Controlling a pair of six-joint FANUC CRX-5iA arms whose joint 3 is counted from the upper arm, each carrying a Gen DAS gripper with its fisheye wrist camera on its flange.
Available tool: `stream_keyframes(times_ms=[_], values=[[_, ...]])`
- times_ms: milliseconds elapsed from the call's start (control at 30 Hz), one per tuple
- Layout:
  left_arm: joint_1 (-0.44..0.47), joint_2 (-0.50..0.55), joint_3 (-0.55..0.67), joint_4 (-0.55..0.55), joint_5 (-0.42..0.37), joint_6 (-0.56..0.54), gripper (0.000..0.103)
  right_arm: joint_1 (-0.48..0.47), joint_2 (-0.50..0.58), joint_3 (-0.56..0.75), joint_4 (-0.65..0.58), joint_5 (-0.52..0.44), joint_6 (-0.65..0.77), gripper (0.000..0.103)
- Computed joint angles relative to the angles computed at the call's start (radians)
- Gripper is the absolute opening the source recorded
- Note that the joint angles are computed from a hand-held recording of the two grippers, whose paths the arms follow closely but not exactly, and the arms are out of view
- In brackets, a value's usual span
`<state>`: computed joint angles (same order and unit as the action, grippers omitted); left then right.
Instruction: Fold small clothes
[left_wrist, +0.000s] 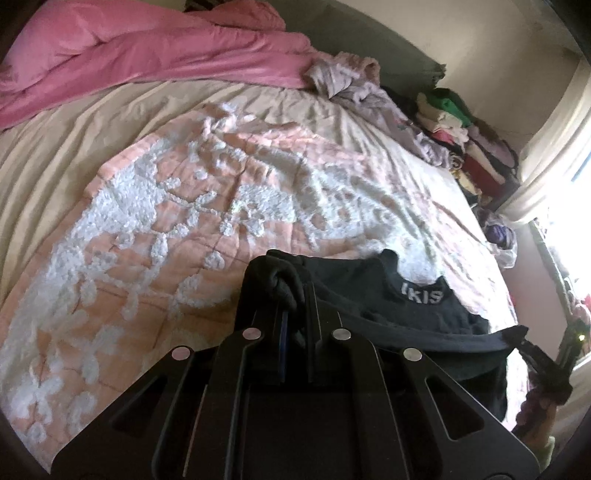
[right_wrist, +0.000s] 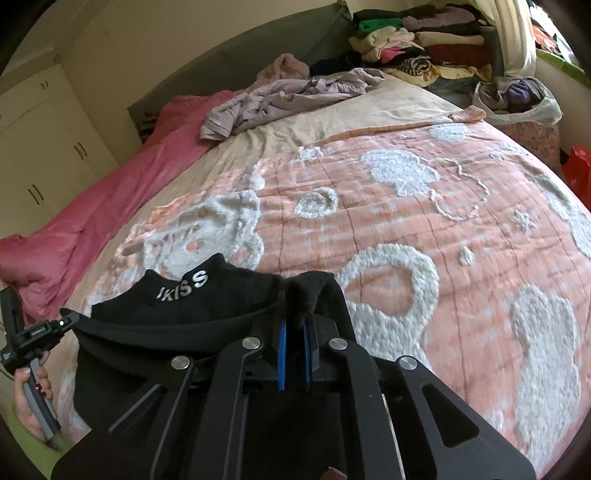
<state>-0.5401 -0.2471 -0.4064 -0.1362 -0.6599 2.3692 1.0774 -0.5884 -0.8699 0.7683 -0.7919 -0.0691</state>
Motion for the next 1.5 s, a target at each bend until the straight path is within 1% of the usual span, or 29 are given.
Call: stream_keyframes(times_ms=[167, 200, 300, 333, 367, 400, 433, 467, 500, 533, 567, 633, 667, 733, 800, 867, 900, 933, 1033, 1133, 1233, 1300, 1333, 1367, 1400, 1433, 1500], values=[[0.046, 0.023, -0.031, 0.069, 0.040, -0.033, 0.006, -0.049, 0.065, 0.035, -0.037, 0.030, 0.055, 0.008], [0.061, 0.022, -0.048, 0.105, 0.059, -0.058, 0.006, -0.055, 0.081, 0.045, -0.051, 0.026, 0.067, 0.012], [0.111, -0.006, -0.139, 0.277, 0.154, -0.169, 0.010, -0.070, 0.089, 0.046, -0.072, 0.044, 0.074, 0.015], [0.122, -0.017, -0.166, 0.331, 0.181, -0.207, 0.013, -0.079, 0.088, 0.044, -0.081, 0.056, 0.079, 0.016], [0.127, -0.027, -0.181, 0.353, 0.198, -0.219, 0.018, -0.085, 0.087, 0.042, -0.087, 0.068, 0.081, 0.021], [0.124, -0.038, -0.177, 0.323, 0.198, -0.190, 0.021, -0.094, 0.078, 0.033, -0.093, 0.093, 0.083, 0.028], [0.113, -0.043, -0.147, 0.241, 0.175, -0.117, 0.032, -0.101, 0.071, 0.028, -0.100, 0.110, 0.085, 0.034], [0.104, -0.054, -0.130, 0.175, 0.164, -0.058, 0.037, -0.097, 0.067, 0.022, -0.077, 0.094, 0.055, 0.044], [0.107, -0.076, -0.139, 0.162, 0.176, -0.050, 0.037, -0.084, 0.065, 0.017, -0.043, 0.059, 0.015, 0.057], [0.109, -0.085, -0.138, 0.153, 0.172, -0.044, 0.037, -0.077, 0.057, 0.008, -0.015, 0.037, -0.017, 0.061], [0.106, -0.093, -0.128, 0.119, 0.156, -0.016, 0.037, -0.079, 0.041, -0.002, -0.007, 0.040, -0.033, 0.062], [0.086, -0.092, -0.085, 0.020, 0.083, 0.045, 0.037, -0.076, 0.009, -0.020, 0.007, 0.035, -0.059, 0.062], [0.082, -0.091, -0.077, 0.005, 0.064, 0.047, 0.037, -0.072, -0.001, -0.025, 0.014, 0.025, -0.067, 0.063], [0.082, -0.092, -0.083, 0.013, 0.051, 0.009, 0.037, -0.053, -0.020, -0.036, 0.026, -0.003, -0.065, 0.063], [0.075, -0.079, -0.082, 0.016, 0.037, -0.050, 0.037, -0.035, -0.010, -0.025, 0.012, -0.043, -0.022, 0.063], [0.056, -0.064, -0.071, -0.008, 0.019, -0.081, 0.037, -0.018, 0.002, -0.018, 0.006, -0.074, 0.014, 0.063], [0.044, -0.039, -0.054, -0.011, -0.002, -0.123, 0.037, -0.014, 0.017, -0.008, -0.006, -0.086, 0.051, 0.063], [0.037, -0.024, -0.046, -0.018, -0.012, -0.135, 0.037, -0.011, 0.026, -0.004, -0.011, -0.090, 0.068, 0.063], [0.034, 0.014, -0.033, -0.001, -0.010, -0.177, 0.037, -0.024, 0.073, 0.018, -0.027, -0.083, 0.120, 0.063], [0.009, 0.051, 0.015, -0.056, -0.023, -0.173, 0.039, -0.046, 0.121, 0.041, -0.037, -0.076, 0.149, 0.063], [-0.019, 0.086, 0.065, -0.122, -0.056, -0.138, 0.039, -0.074, 0.160, 0.059, -0.047, -0.053, 0.177, 0.063], [-0.025, 0.102, 0.077, -0.130, -0.059, -0.144, 0.032, -0.087, 0.174, 0.066, -0.058, -0.035, 0.193, 0.062], [-0.026, 0.107, 0.081, -0.129, -0.060, -0.148, 0.025, -0.091, 0.178, 0.067, -0.061, -0.024, 0.204, 0.059], [-0.027, 0.107, 0.078, -0.129, -0.053, -0.149, 0.018, -0.096, 0.179, 0.068, -0.069, -0.008, 0.221, 0.046], [-0.030, 0.105, 0.077, -0.135, -0.052, -0.143, 0.015, -0.100, 0.175, 0.069, -0.084, 0.014, 0.237, 0.026], [-0.036, 0.098, 0.075, -0.151, -0.049, -0.129, 0.011, -0.098, 0.172, 0.066, -0.079, 0.018, 0.229, 0.021], [-0.047, 0.075, 0.066, -0.179, -0.032, -0.104, 0.008, -0.084, 0.153, 0.053, -0.037, 0.009, 0.187, 0.010]])
